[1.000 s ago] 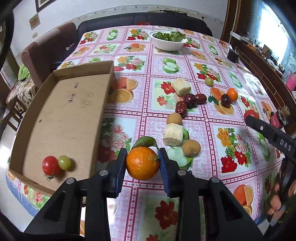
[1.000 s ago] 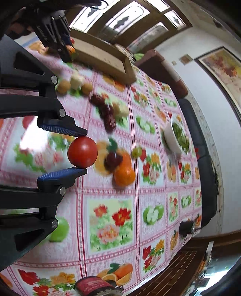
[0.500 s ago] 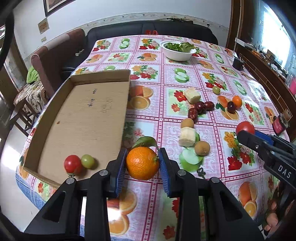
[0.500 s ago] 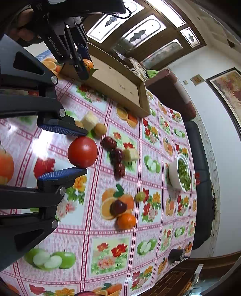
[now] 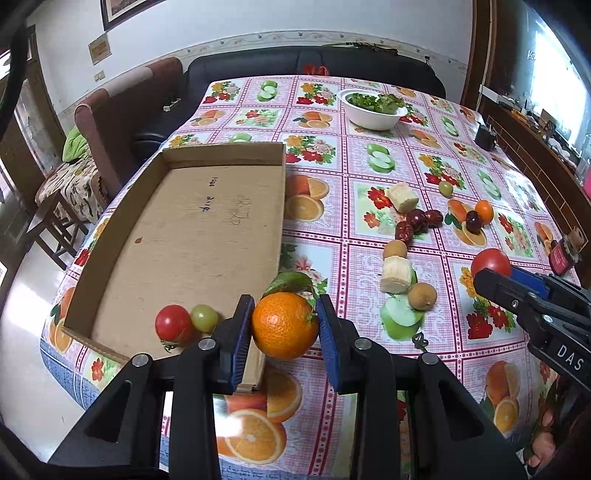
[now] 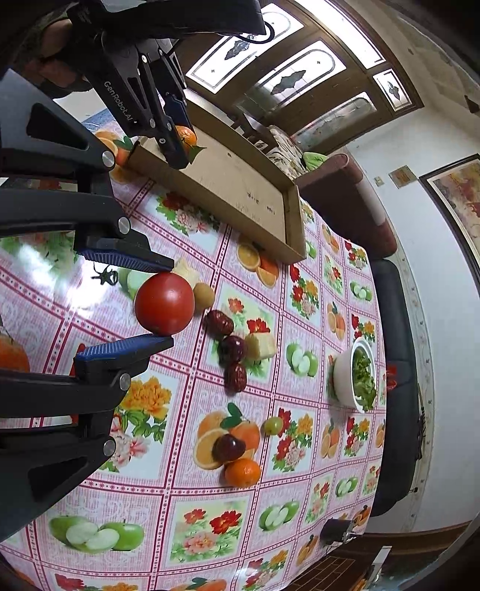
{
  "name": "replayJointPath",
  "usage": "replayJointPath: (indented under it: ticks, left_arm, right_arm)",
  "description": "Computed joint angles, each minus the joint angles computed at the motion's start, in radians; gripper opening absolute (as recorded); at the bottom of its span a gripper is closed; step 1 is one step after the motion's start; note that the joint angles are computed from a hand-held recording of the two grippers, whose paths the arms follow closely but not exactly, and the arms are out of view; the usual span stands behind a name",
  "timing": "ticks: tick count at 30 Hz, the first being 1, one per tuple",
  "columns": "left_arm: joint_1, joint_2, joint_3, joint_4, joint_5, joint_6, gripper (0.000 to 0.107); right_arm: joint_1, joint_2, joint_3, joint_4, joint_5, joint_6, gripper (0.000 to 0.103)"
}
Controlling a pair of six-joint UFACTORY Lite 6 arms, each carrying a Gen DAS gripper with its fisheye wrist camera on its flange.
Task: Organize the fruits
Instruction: 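Carry the orange and red tomato over the cardboard box with both grippers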
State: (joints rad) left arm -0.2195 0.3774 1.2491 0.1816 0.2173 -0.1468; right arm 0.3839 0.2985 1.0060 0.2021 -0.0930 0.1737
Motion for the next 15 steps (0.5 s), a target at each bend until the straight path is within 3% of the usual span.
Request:
replayJointPath:
  ticks: [15]
  left_arm:
    - [0.087,0.026,0.037,-0.134,0.002,0.141,0.032]
  right_arm:
    - [0.069,0.093,0.143,0.311,0.049,-0.323,0.035]
